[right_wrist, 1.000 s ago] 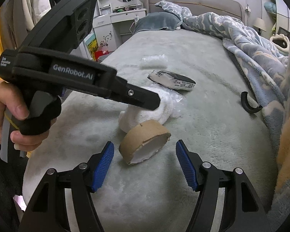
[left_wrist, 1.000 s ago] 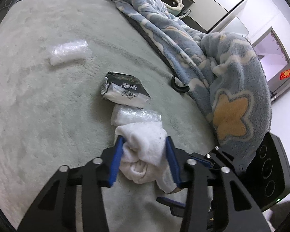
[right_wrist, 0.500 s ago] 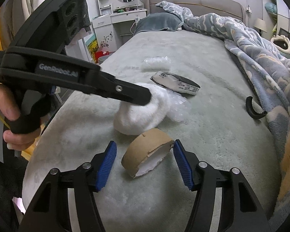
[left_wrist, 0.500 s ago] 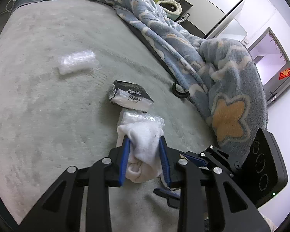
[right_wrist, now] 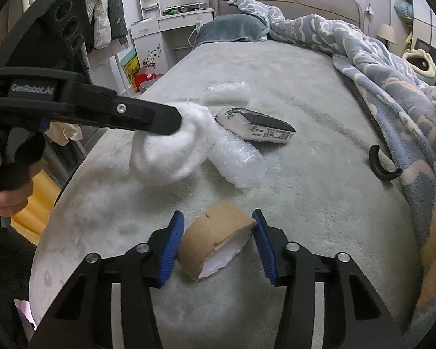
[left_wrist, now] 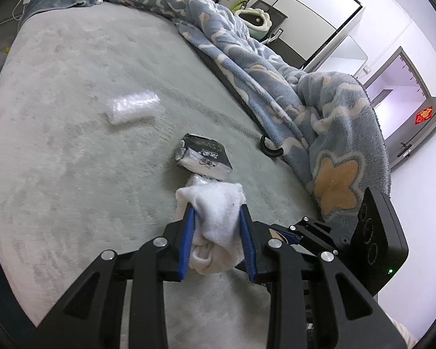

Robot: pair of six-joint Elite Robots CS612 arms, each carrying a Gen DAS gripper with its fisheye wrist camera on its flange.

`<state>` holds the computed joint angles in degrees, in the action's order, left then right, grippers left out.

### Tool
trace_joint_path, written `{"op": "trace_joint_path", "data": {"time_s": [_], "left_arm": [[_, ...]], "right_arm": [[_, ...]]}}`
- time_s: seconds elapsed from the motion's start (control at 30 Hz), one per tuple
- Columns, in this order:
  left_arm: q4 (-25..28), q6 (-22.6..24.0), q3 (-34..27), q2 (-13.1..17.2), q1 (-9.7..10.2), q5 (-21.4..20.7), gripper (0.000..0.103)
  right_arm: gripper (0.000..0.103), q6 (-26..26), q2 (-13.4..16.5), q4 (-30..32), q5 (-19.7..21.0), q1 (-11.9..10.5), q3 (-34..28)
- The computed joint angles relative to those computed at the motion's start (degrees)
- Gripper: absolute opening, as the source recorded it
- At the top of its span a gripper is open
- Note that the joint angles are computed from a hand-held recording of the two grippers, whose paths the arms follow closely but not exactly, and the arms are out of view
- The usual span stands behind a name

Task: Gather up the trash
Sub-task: 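Carry the cloth ball and tape roll to the green bin with both tools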

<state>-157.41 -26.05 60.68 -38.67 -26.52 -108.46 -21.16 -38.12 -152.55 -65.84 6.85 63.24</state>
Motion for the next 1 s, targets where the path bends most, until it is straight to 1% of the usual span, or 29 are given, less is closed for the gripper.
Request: {"op": "trace_joint_path", "data": {"time_s": [0.2, 0.37, 0.5, 0.63, 0.87, 1.0], "left_arm": [[-2.2, -0.7, 1.8, -1.2, 0.67, 0.9, 0.032], [-3.4, 0.1, 3.6, -2.5, 1.02, 3.9, 0.032], [-4.0, 0.0, 4.9, -3.3, 1.52, 5.0, 0.032], [-3.9, 0.6, 6.2, -4.1, 1.87, 6.8, 0.032], [-3.3, 3.2, 8.8, -5.7, 2.35, 10.3, 0.032], [-3.6, 3.9, 10.2, -6.4, 2.77, 11.2, 0.032]], "right_arm": [[0.047, 0.9, 0.3, -0.7, -0.3, 0.4, -1.0], [0.047, 1.3, 0.2, -1.4, -0.4, 1.0, -1.1], [0.047, 2.5, 0.5, -2.1, 0.2, 1.5, -2.1], [0.047, 3.2, 1.0, -1.1, 0.4, 2.1, -3.7], [0.047, 4.7, 1.9, 0.8, 0.2, 3.4, -6.2], [0.047, 5.7, 2.7, 2.2, -0.3, 4.0, -7.9]]}}
